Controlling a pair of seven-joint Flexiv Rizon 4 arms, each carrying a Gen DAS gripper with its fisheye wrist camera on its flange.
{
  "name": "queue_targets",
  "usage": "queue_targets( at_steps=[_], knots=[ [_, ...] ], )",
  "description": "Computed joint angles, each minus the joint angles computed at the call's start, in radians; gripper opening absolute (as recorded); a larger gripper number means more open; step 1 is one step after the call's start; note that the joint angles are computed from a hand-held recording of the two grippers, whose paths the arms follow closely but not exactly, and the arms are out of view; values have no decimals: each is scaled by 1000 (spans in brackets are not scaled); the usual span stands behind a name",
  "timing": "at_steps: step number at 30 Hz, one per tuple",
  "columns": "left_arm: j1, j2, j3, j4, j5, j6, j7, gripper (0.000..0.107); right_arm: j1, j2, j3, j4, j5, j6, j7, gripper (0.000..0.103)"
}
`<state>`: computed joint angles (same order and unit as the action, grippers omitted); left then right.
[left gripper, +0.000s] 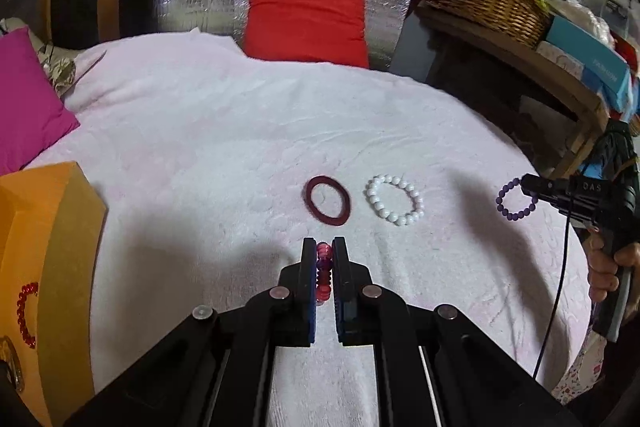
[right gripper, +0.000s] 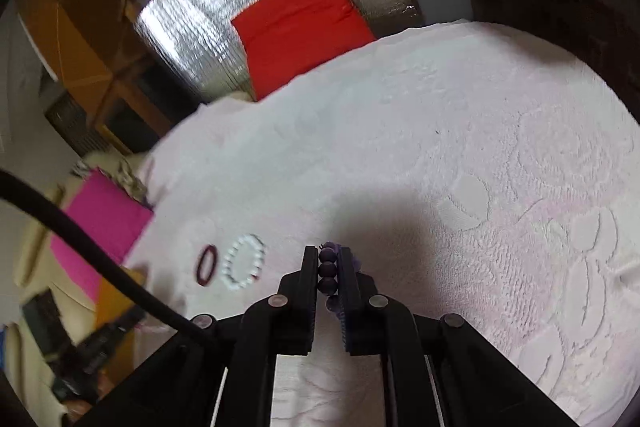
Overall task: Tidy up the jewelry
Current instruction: 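Lift both held bracelets off the cloth toward the orange box, then carry the pink-and-white bracelet with the left tool while the right tool carries the purple one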
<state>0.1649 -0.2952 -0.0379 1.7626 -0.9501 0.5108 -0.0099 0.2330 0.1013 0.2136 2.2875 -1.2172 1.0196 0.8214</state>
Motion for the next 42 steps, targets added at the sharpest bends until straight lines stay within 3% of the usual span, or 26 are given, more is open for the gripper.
queue_targets(
  at_steps=[4,11,20,31,42],
  knots=[
    [18,21,0,13,-45,-54,66,8,-6,0,-4,-8,-64,20,55,10],
    [30,60,19,39,-140,-145,171,8,27,-61,-10,-80,-62,9,-18,10],
    [32,98,52,64,-184,-168,191,8,71,-118,-24,-150,-81,1,-36,10],
    [22,133,76,96,-247,-16,182,8,127,-209,-50,-269,-150,19,-36,10],
    [57,85,65,46,-326,137,169,8,212,-358,-107,-452,-170,69,-101,10]
  ],
)
